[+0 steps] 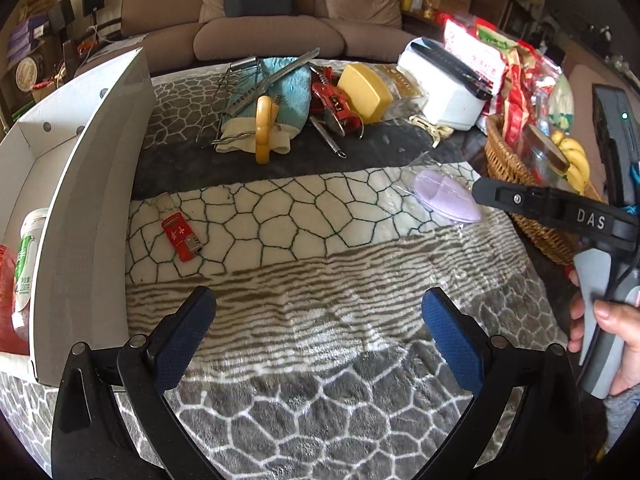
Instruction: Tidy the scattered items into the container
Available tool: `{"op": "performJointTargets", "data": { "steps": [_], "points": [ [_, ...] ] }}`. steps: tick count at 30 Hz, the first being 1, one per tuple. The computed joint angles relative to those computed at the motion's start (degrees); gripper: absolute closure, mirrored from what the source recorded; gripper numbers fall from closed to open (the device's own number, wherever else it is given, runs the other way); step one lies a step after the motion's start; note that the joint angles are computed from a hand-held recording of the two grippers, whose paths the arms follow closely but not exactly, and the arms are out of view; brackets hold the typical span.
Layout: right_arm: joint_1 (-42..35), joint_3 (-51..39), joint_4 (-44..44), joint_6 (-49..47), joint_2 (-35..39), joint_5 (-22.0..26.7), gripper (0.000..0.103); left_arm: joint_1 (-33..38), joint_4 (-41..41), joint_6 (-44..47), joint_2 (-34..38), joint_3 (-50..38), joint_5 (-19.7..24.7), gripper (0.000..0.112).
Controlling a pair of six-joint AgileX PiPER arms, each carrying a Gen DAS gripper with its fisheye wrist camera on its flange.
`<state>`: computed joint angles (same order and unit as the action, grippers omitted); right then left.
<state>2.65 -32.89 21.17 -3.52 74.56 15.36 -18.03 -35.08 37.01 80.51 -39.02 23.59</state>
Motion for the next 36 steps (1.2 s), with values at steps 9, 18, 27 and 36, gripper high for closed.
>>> {"op": "performJointTargets", "data": {
  "steps": [9,18,27,36],
  "points": [
    [-0.4,-16.9,27.2,-28.0,17.5,2.7,0.000,5.8,-9.8,6.5,8.8,-4.9,4.0,0.009],
    [3.9,-41.3,25.6,-23.9,36.2,9.8,0.000,7.1,-10.6,6.7,12.5,-6.9,4.1,0.009],
    [4.2,-69.0,17.4,-10.8,52.6,21.3,0.028,9.0,-11.0,6.6,13.8,-8.4,7.4,0.009],
    [2.7,-73.8,16.5,-3.4,56.7,20.3,0.041,10.2,-11.5,6.9,13.6,-9.3,10.4,0.009]
  ]
}}
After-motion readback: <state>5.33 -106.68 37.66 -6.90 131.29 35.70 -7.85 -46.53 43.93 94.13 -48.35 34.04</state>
